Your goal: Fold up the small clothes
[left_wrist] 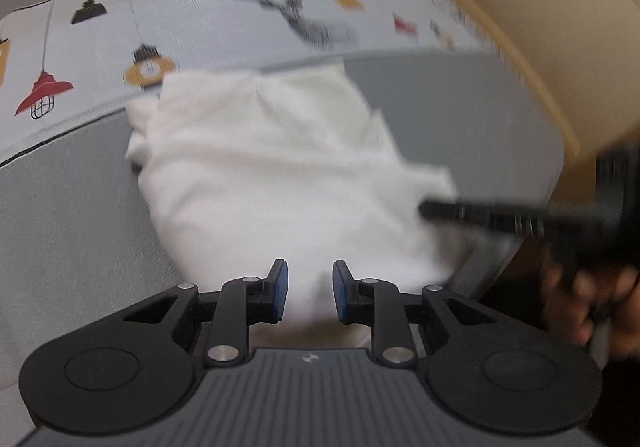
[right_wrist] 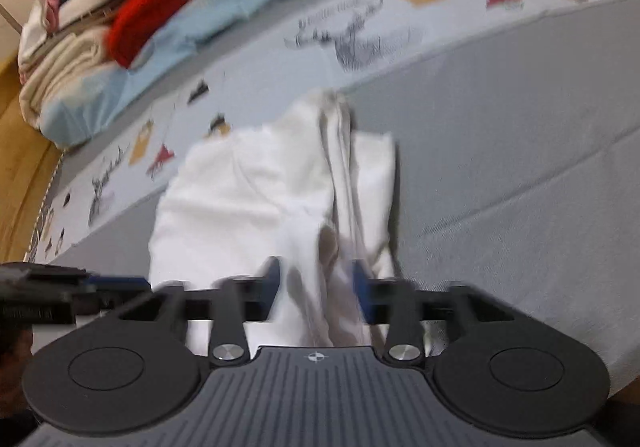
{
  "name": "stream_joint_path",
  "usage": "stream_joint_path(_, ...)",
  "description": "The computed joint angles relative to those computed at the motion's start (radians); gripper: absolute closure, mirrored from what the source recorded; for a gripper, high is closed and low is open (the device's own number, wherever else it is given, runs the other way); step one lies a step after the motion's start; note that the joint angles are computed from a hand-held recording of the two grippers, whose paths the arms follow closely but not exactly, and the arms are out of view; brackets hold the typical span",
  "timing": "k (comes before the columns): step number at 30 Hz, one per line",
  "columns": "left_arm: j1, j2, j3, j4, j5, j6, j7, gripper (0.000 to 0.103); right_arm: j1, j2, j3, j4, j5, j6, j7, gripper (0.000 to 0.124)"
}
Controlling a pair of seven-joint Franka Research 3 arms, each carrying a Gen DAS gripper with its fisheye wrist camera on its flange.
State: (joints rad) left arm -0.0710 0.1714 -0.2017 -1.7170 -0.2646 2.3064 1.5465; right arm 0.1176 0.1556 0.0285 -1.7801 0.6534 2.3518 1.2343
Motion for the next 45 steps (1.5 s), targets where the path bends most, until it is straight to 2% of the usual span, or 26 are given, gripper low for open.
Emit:
stream_joint_path(2,-0.005,-0.003,0.0,-0.013,0.026,-0.001,0.009,0.078,0.001,-0.027,0.005,-0.032,0.029,0.051,-0.031,0.121)
stream_joint_path(4,0.005,-0.013,-0.003,-0.032,-0.017,0.022,0.034,0.078,0.007,-0.056,0.006,-0.055,0.048,0.113,-0.065,0.121)
stream_joint_path(7,0.011,-0.015,-0.006,-0.029,-0.056,0.025,0.074,0.078,0.021,-0.093,-0.007,-0.079,-0.044,0.155,-0.016,0.121)
stream_joint_path(8,0.013,-0.013,-0.008,-0.026,-0.074,0.017,0.093,0.078,0.023,-0.087,-0.014,-0.066,-0.109,0.123,0.034,0.121)
stream_joint_path(11,0.006,0.002,-0.009,-0.01,-0.061,-0.05,0.113,0.078,0.025,-0.016,-0.035,0.015,-0.303,-0.056,0.183,0.121)
stream_joint_path(13,-0.009,0.026,-0.007,0.018,0.0,-0.115,0.102,0.079,0.03,0.007,-0.041,0.026,-0.37,-0.075,0.25,0.118)
stream_joint_path(14,-0.014,0.032,-0.007,0.024,0.023,-0.13,0.1,0.079,0.032,0.001,-0.04,0.011,-0.38,-0.038,0.265,0.112)
stream_joint_path(16,-0.015,0.031,-0.007,0.019,0.035,-0.142,0.101,0.079,0.029,-0.028,-0.029,-0.027,-0.345,0.07,0.239,0.111)
stream_joint_path(18,-0.008,0.018,-0.007,0.002,0.017,-0.123,0.11,0.079,0.024,-0.057,-0.013,-0.063,-0.264,0.18,0.156,0.111)
stream_joint_path(20,0.001,-0.002,-0.006,-0.026,-0.018,-0.08,0.13,0.079,0.016,-0.065,0.003,-0.07,-0.155,0.222,0.027,0.111)
stream_joint_path(22,0.012,-0.019,-0.003,-0.054,-0.065,-0.038,0.145,0.079,0.014,-0.04,0.006,-0.032,-0.106,0.159,-0.037,0.108)
stream_joint_path(23,0.013,-0.016,-0.003,-0.055,-0.084,-0.024,0.144,0.079,0.021,-0.023,0.0,-0.01,-0.153,0.106,-0.014,0.105)
stream_joint_path(26,0.009,-0.006,0.0,-0.053,-0.078,-0.036,0.13,0.079,0.049,0.067,-0.016,0.094,-0.431,-0.127,0.119,0.103)
stream_joint_path(28,0.0,0.016,0.0,-0.029,-0.034,-0.069,0.123,0.079,0.075,0.082,-0.034,0.104,-0.5,-0.133,0.165,0.097)
stream_joint_path(31,0.003,0.024,-0.006,-0.018,-0.032,-0.091,0.133,0.079,0.065,0.106,-0.026,0.168,-0.474,-0.149,0.174,0.095)
stream_joint_path(33,0.014,-0.002,-0.007,-0.044,-0.072,-0.05,0.148,0.079,0.055,0.112,-0.022,0.199,-0.447,-0.135,0.166,0.095)
stream_joint_path(37,0.028,-0.043,0.006,-0.1,-0.158,0.077,0.132,0.079,0.017,0.133,-0.002,0.249,-0.309,-0.03,0.095,0.094)
stream_joint_path(39,0.021,-0.036,0.019,-0.101,-0.107,0.094,0.07,0.079,0.0,0.178,0.006,0.317,-0.26,-0.024,0.065,0.093)
stream_joint_path(41,0.006,-0.022,0.026,-0.087,-0.003,0.054,-0.007,0.079,-0.01,0.233,0.012,0.39,-0.231,-0.037,0.06,0.092)
stream_joint_path(43,-0.003,-0.007,0.025,-0.073,0.069,0.026,-0.033,0.079,-0.014,0.303,0.017,0.472,-0.219,-0.052,0.071,0.09)
stream_joint_path(45,-0.002,0.005,0.019,-0.056,0.083,0.024,-0.04,0.078,-0.009,0.356,0.022,0.526,-0.218,-0.047,0.081,0.083)
